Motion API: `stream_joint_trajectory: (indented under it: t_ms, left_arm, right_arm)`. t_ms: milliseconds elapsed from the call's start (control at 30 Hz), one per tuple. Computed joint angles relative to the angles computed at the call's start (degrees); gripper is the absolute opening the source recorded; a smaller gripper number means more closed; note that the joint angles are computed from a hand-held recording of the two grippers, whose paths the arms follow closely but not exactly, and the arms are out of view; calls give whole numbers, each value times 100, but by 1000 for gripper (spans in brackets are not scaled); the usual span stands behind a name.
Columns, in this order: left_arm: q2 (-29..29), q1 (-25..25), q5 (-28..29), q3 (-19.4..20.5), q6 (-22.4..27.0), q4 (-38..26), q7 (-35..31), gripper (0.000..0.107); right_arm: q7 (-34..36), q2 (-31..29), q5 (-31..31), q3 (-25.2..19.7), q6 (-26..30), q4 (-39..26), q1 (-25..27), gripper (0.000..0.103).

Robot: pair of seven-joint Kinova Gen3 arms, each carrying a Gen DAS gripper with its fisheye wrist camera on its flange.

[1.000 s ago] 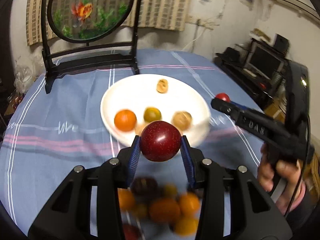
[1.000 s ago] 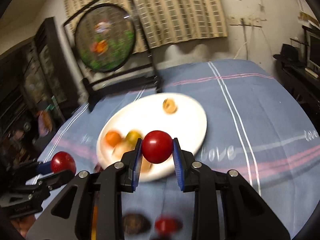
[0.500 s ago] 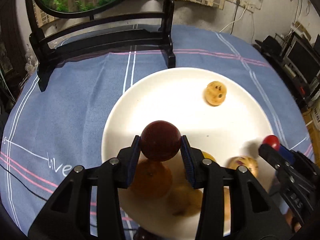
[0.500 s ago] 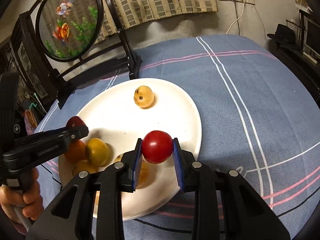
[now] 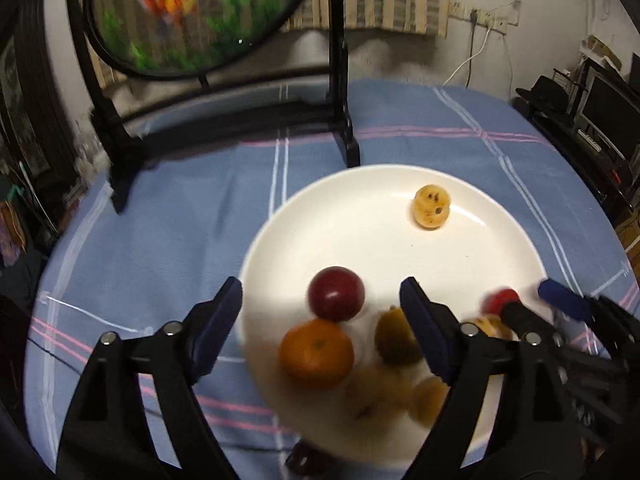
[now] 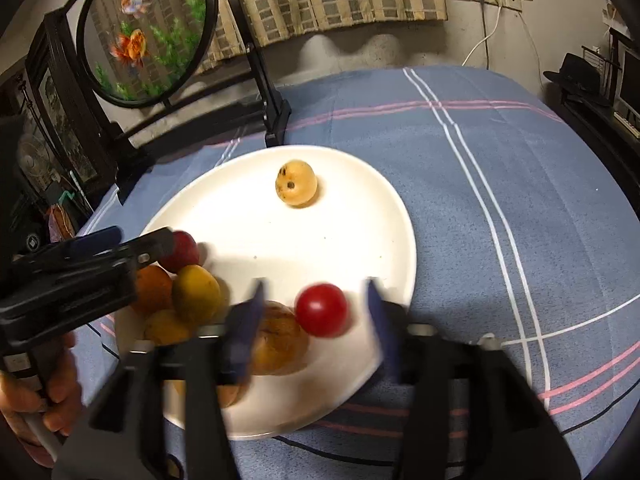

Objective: Organize fruits
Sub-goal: 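Withdraw both tools from the plate back toward the fruit cluster, then grasp the dark purple plum with the right tool while the left tool grasps the red apple-like fruit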

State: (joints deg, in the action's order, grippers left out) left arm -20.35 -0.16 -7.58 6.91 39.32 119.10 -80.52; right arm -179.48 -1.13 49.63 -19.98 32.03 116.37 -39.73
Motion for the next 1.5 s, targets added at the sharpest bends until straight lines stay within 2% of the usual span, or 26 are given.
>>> stream_joint_trajectory:
  t_ms: [67, 133, 200, 267, 433, 567, 667, 767, 833, 900, 1200, 1267, 1367, 1500]
  left_arm:
    - [-481, -226, 306, 5, -26, 177, -393, 91]
    - [-1012, -404, 712, -134, 210, 297, -859, 94]
    - [-1543, -175, 782, -475, 340, 498, -1052, 95]
    - [-2074, 248, 619, -834, 661, 683, -1035, 95]
    - [-3401, 613, 721, -1282, 1611, 1008, -1269, 95]
    - [-4463, 609, 850, -1231, 2138, 1270, -1434, 95]
    - [-4978, 697, 975, -1122, 2355, 1436, -1542, 95]
    - [-5051, 743, 1060, -1035, 2460, 1486, -1620, 95]
    - [-5030, 927, 1169, -1197, 2510, 1490, -1677, 95]
    - [-4920, 889, 1196, -1220, 2567, 1490, -1678, 95]
    - [-4789, 584, 1110, -1327, 2639, 1487, -1578, 99]
    - [-4783, 574, 1110, -1313, 2650, 1478, -1581, 99]
    - [-4775, 585, 1128, -1307, 2638, 1482, -1592, 99]
    - [-4770, 583, 1122, -1332, 2650, 1480, -1593, 99]
  right_arm:
    - [-18, -68, 79, -50, 54, -2, -38, 61]
    - [-178, -154, 226, -171, 211, 14, -85, 61]
    - [-236, -257, 234, -272, 312, 64, -122, 61]
    - [-322, -463, 184, -423, 377, 205, -149, 61]
    - [-856, -1062, 418, -1265, 783, 639, -112, 61]
    - [-980, -1369, 113, -1862, 1058, 931, -142, 61]
    - [-764, -1542, -371, -2045, 948, 1135, -223, 61]
    - [-442, -1668, -839, -2039, 666, 1316, -310, 61]
    - [-250, -1672, -1094, -2056, 594, 1349, -300, 61]
    - [-32, -1653, -1289, -2067, 529, 1333, -275, 61]
    - [436, -1549, -1573, -2632, 606, 1156, 338, 61]
    - [568, -1488, -1674, -2620, 648, 1117, 373, 61]
    - [765, -1422, -1832, -2489, 618, 1094, 328, 53]
    - [1004, -1276, -1998, -2294, 571, 1058, 218, 47]
